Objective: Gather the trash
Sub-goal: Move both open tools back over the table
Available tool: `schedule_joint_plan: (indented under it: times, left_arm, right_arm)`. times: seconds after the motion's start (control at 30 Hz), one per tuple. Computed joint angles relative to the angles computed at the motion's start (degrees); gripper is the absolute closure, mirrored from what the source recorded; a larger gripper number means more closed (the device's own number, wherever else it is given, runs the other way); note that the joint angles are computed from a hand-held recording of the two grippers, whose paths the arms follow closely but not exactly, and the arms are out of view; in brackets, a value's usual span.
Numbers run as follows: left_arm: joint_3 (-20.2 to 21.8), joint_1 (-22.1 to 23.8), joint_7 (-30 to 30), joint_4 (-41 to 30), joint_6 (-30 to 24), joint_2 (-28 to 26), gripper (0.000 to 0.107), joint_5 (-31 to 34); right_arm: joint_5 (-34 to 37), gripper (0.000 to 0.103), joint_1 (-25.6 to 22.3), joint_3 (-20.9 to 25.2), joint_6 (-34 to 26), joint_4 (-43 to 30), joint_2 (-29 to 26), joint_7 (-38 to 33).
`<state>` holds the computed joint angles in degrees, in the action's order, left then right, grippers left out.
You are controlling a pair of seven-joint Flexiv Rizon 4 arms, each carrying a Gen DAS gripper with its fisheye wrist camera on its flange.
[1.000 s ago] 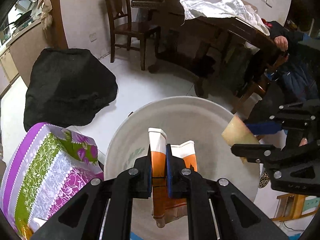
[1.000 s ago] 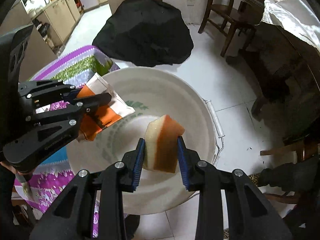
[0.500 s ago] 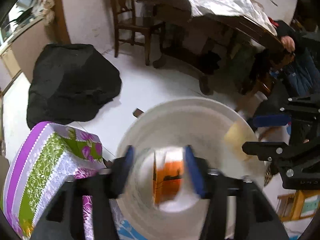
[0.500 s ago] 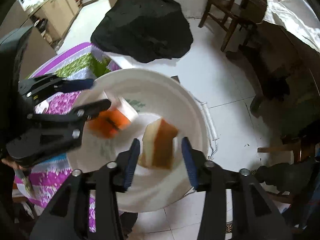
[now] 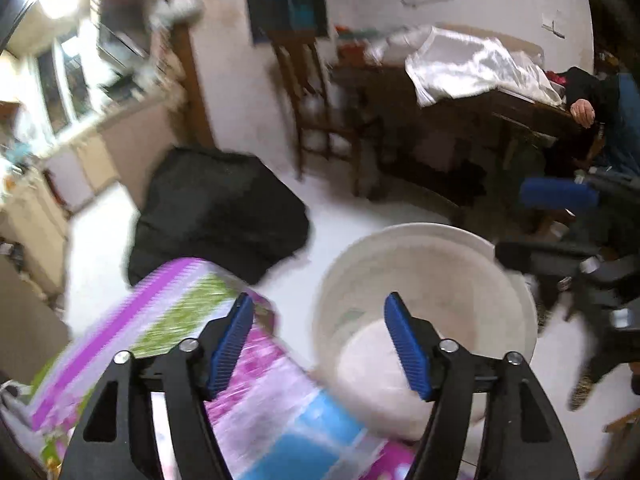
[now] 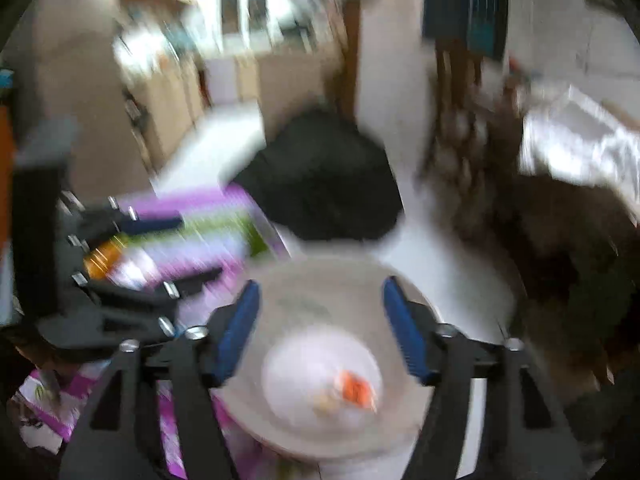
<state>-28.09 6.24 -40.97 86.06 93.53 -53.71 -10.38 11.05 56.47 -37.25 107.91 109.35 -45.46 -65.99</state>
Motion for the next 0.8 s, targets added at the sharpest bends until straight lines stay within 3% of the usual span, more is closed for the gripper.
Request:
schedule_joint_plan:
  times: [0.07,0.13,0.2,0.3,0.4,0.47,0.57,0.67,0.8]
  left_arm:
    - [-4.1,5.6,-0.3,8.3,9.0,2.2,0.031,3.2]
    - [-4.4,9.6,-2.9,15.4,16.6,4.8,0.03,6.9]
    - [-4.3,13.6,-6.3,21.6,22.6,7.0,0.024,9.9]
    - [0.4,15.8,-12.0,30.2,30.9,11.0,0.023,10.3]
    - [7.6,14.7,-17.1,36.8,38.3,14.0,0.023,7.0]
    - [10.8,15.9,-22.0,41.3,42.3,15.3,0.023,5.5]
    - [14.9,18.1,-27.2,45.8,45.7,16.2,0.023,5.7]
    - [19.0,21.4,-30.9,49.7,47.7,16.7,0.023,8.7]
    - [21.3,32.3,-36.5,52.2,46.8,16.9,0.023,21.3]
  right_arm:
    - [3.8,0.023,1.8,0.5,10.5,0.6,-2.7,-0.8]
    - [6.6,0.016,0.8,4.1,21.1,-0.5,-5.1,-1.5]
    - [8.0,0.012,-0.7,7.3,26.7,-2.6,-6.8,-1.3]
    - [3.7,0.012,-6.7,15.4,32.1,-4.9,-6.6,2.0]
    - [-3.7,0.005,-14.1,23.8,36.6,-5.1,-6.0,6.9]
    - [-8.0,0.005,-17.2,27.9,38.0,-4.6,-5.9,8.6]
    - [-5.8,0.005,-17.5,31.1,37.8,-4.7,-6.5,7.7]
    - [-11.0,0.005,-19.5,35.0,32.9,-2.7,-5.8,7.9]
    - [0.6,0.005,-11.2,32.9,25.8,-1.8,-4.8,-0.4]
